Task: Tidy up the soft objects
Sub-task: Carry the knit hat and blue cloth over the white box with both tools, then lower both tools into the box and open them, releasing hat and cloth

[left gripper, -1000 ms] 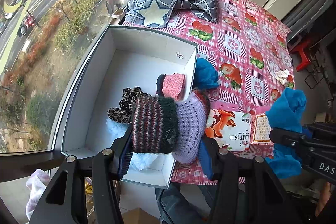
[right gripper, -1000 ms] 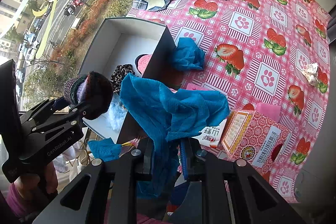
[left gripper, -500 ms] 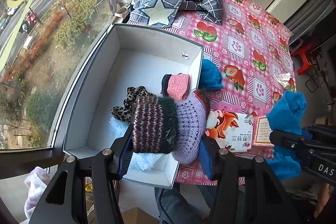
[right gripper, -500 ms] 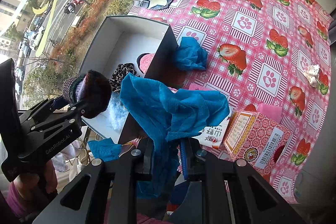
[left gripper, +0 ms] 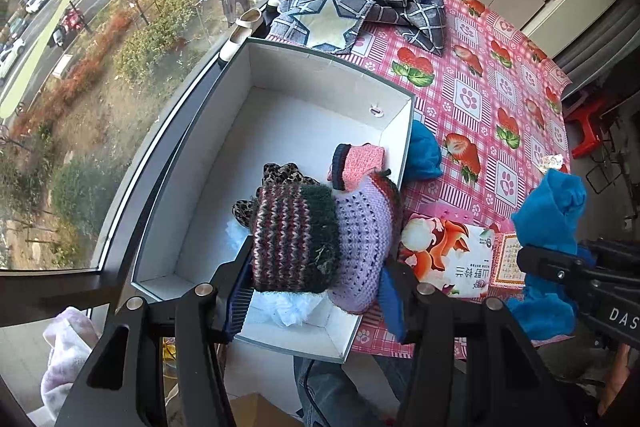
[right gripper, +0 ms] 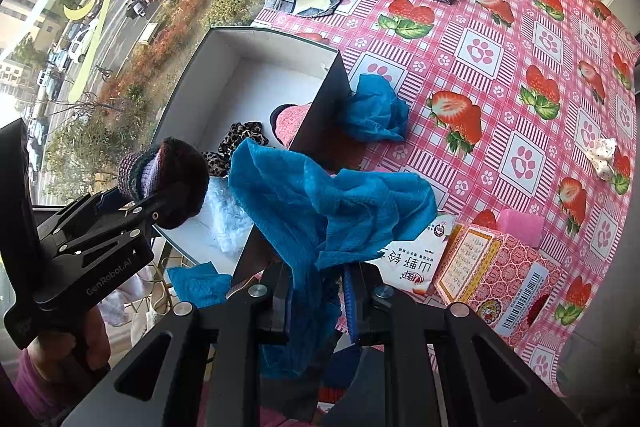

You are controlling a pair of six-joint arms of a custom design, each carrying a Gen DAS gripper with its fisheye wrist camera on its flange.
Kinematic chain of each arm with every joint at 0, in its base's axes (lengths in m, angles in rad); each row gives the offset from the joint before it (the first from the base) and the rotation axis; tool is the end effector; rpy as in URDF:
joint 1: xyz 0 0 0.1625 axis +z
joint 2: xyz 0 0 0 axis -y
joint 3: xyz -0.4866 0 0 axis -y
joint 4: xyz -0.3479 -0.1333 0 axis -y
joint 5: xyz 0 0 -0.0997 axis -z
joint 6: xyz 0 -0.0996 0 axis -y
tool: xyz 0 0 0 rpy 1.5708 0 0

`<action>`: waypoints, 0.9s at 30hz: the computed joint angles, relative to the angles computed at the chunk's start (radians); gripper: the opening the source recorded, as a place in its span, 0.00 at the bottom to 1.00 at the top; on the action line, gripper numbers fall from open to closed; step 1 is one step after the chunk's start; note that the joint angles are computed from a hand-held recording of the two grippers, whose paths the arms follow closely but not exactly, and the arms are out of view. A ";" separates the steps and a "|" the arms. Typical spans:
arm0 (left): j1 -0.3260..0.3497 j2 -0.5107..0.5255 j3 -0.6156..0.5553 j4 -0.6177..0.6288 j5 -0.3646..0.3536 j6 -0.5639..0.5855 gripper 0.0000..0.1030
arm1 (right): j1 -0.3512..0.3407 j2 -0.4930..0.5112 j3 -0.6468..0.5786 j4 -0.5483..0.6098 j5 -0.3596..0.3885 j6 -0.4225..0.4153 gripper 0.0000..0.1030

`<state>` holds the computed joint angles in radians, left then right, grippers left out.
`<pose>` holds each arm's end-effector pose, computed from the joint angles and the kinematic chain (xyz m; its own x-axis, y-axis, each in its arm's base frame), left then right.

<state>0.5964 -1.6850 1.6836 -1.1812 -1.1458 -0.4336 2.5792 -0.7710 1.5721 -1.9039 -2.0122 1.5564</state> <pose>-0.1920 -0.3411 0.5247 -0.6689 0.5451 -0.5054 0.5342 0.8253 0.1831 0.5894 -0.2642 0.1264 -0.7595 0.4633 0.4565 0.3082 0.8744 -0.3747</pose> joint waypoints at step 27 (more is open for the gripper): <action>0.096 0.026 0.010 0.025 0.081 -0.036 0.57 | -0.098 0.099 -0.122 -0.040 -0.027 -0.195 0.19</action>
